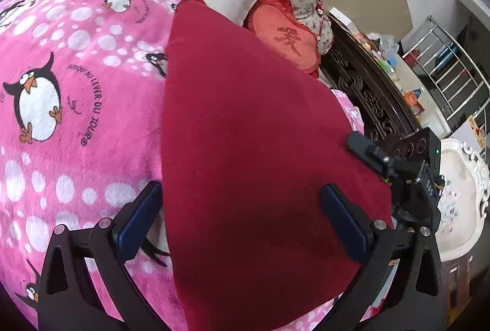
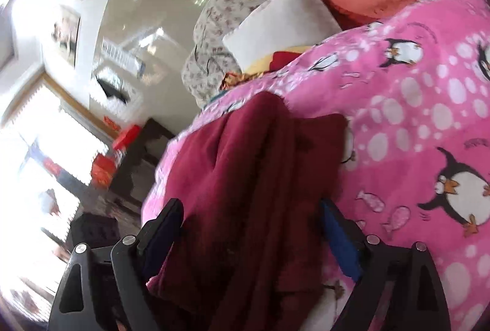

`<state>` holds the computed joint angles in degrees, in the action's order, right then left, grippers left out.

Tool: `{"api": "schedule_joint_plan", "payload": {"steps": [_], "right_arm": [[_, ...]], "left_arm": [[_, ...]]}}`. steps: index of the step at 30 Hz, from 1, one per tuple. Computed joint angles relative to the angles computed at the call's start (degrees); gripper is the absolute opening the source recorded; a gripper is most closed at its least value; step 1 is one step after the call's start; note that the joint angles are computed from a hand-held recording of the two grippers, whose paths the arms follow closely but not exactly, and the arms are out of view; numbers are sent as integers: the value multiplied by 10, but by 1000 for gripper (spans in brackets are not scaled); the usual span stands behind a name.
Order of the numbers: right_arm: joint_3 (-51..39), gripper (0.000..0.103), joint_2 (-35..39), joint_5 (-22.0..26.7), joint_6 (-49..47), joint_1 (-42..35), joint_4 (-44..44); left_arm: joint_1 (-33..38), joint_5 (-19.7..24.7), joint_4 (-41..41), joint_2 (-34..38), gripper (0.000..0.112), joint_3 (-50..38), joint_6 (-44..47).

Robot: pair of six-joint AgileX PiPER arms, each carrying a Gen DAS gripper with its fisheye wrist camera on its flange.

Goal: Fold small clothes

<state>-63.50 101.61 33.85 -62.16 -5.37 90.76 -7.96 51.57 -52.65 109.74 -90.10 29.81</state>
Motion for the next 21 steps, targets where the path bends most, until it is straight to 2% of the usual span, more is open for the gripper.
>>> {"api": "schedule_joint_plan", "payload": {"steps": [1,2,3,5,6,8,10,15,18,21], "right_arm": [[-5,85,-2,-16,17,10,-25],[-10,74,-3,-26,30,18,-47],[-14,68,-7,-40,50,27,-71],[1,49,-30,-54,35,32,-52],[13,47,-45,-52,24,31,-33],[30,41,-77,-60,24,39,-32],[48,41,-116,-73,39,58,-56],[109,41,-223,-112,114,128,-109],[166,41,-289,-150,148,188,-131],[222,41,-324,-197,187,261,-144]], "left_arm": [[0,2,-4,-2,102,2,9],[-3,0,-7,-1,100,3,16],[-7,-8,-2,-8,98,11,19],[-14,-25,20,-17,87,17,6],[-9,-21,16,-24,83,23,7],[7,-2,2,-38,66,32,13],[21,22,2,-65,65,42,18],[60,69,33,-189,65,113,13],[89,78,48,-281,65,187,39],[111,83,76,-357,65,264,44]]}}
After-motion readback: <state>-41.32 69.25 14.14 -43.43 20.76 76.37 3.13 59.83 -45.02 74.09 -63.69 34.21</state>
